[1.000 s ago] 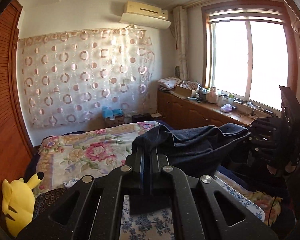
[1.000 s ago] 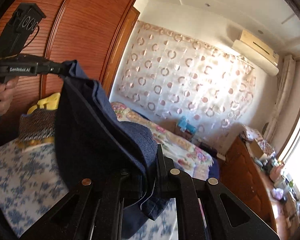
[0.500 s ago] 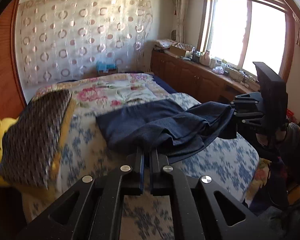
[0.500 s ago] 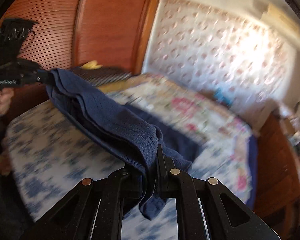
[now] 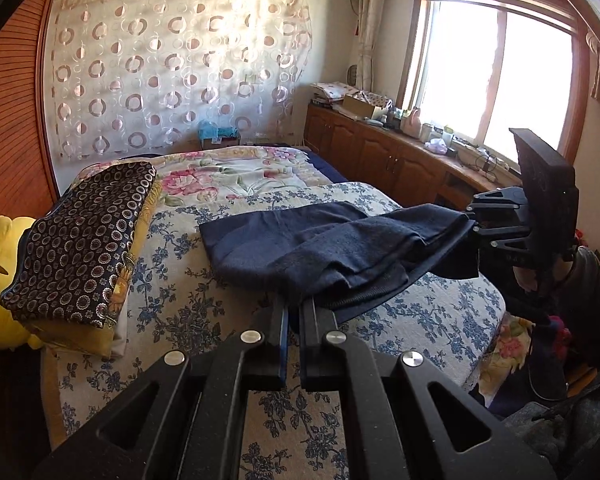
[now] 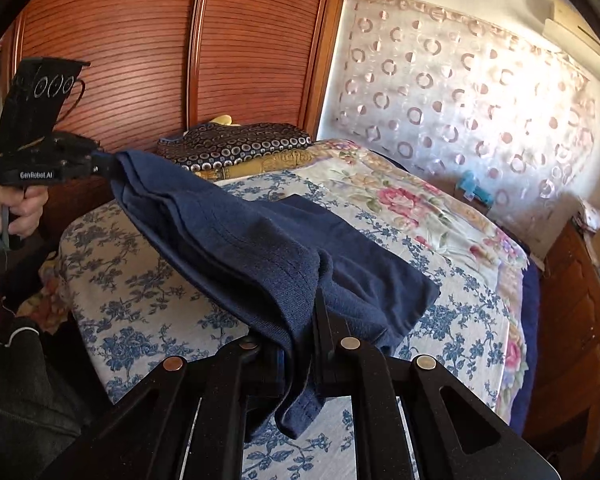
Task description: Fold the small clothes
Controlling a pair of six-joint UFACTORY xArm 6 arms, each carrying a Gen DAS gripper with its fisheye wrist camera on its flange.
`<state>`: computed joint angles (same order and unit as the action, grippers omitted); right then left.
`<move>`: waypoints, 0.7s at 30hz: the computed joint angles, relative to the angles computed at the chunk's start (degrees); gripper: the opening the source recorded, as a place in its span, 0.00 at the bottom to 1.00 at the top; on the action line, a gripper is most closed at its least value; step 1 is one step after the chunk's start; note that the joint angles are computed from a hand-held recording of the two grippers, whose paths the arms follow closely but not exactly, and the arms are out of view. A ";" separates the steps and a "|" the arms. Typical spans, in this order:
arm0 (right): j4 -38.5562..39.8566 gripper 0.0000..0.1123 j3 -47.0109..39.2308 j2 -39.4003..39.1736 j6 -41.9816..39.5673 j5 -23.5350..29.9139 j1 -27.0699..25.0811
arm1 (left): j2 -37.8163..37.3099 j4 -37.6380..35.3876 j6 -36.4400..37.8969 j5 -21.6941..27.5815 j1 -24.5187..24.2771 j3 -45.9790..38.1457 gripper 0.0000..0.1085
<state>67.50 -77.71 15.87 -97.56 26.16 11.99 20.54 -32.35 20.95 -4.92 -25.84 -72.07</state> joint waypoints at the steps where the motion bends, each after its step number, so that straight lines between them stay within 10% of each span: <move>1: -0.81 0.08 -0.22 0.21 0.66 -0.30 0.12 | 0.30 3.84 -3.24 0.04 0.49 -0.01 0.04; 11: -7.80 0.09 -8.19 5.58 5.74 1.50 -0.51 | 4.66 9.15 -7.43 2.78 2.82 -6.49 0.04; 21: -18.03 0.09 -31.27 21.77 16.98 7.47 -1.96 | 20.39 22.13 -20.18 13.20 7.44 -31.26 0.04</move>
